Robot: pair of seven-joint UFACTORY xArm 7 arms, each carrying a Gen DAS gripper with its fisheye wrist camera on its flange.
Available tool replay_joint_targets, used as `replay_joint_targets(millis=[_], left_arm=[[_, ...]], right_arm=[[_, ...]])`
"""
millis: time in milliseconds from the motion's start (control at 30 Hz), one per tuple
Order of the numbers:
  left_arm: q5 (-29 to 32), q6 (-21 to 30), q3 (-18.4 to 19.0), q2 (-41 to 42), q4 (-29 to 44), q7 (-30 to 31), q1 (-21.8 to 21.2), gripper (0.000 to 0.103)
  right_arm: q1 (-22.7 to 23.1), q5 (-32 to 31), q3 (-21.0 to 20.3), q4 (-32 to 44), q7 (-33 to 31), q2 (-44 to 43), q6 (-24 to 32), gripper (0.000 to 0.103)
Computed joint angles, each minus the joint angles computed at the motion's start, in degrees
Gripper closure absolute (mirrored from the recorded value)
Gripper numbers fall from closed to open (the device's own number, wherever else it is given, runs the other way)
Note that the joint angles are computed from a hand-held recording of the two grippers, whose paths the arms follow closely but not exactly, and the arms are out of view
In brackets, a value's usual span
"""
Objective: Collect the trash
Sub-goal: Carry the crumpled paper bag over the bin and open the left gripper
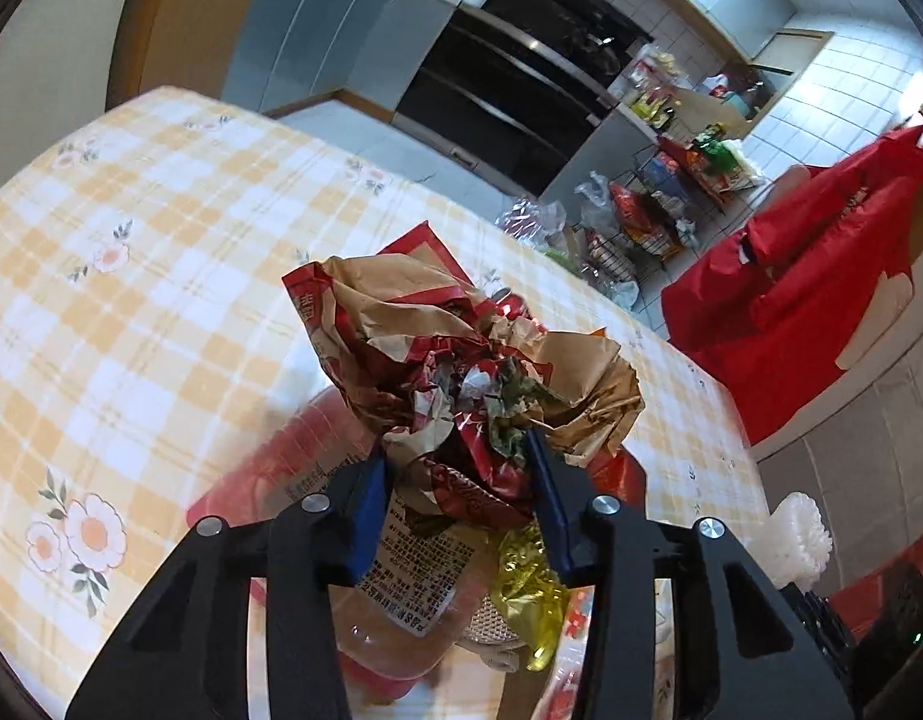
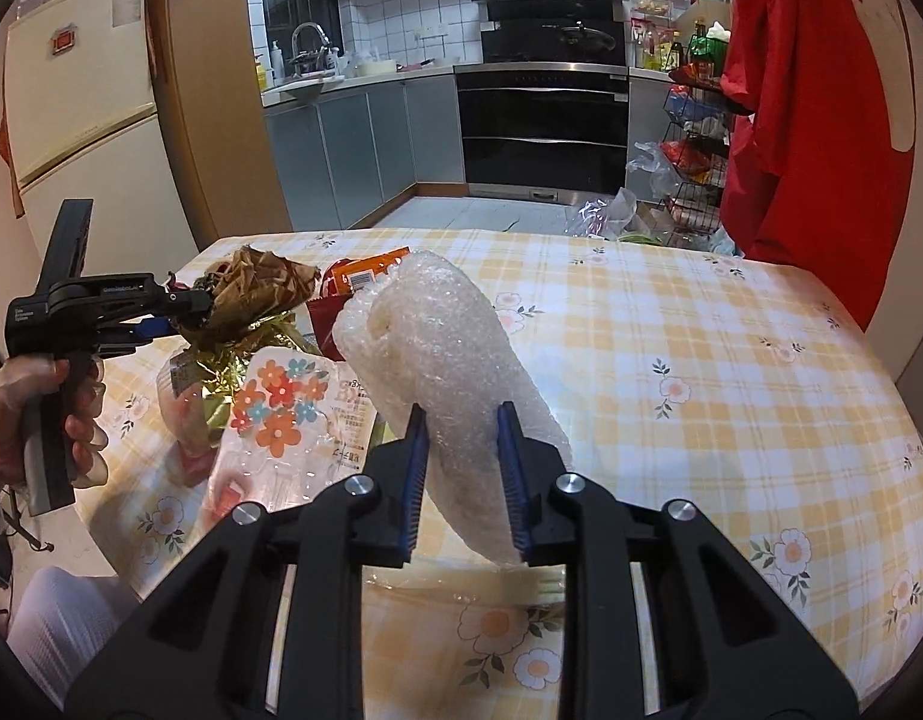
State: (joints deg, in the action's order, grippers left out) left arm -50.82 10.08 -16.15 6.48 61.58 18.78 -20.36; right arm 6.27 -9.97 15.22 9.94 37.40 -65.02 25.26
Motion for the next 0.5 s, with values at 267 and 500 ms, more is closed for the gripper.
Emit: replay_joint_targets(millis=[267, 500], left_arm=[[-3.22, -0.42, 2.41, -8.96, -4.16, 8.42, -2.33, 0.062], [-0.84, 2.07, 7.10, -24.53, -14.86, 15.31, -8.41, 0.062]], right_arm=[[1.46, 0.58, 1.45, 0.66, 2.57, -5.58, 3.87, 0.077], [4.96, 1.27, 3.89, 2.76, 5.13, -11.83, 10.84, 0.077]])
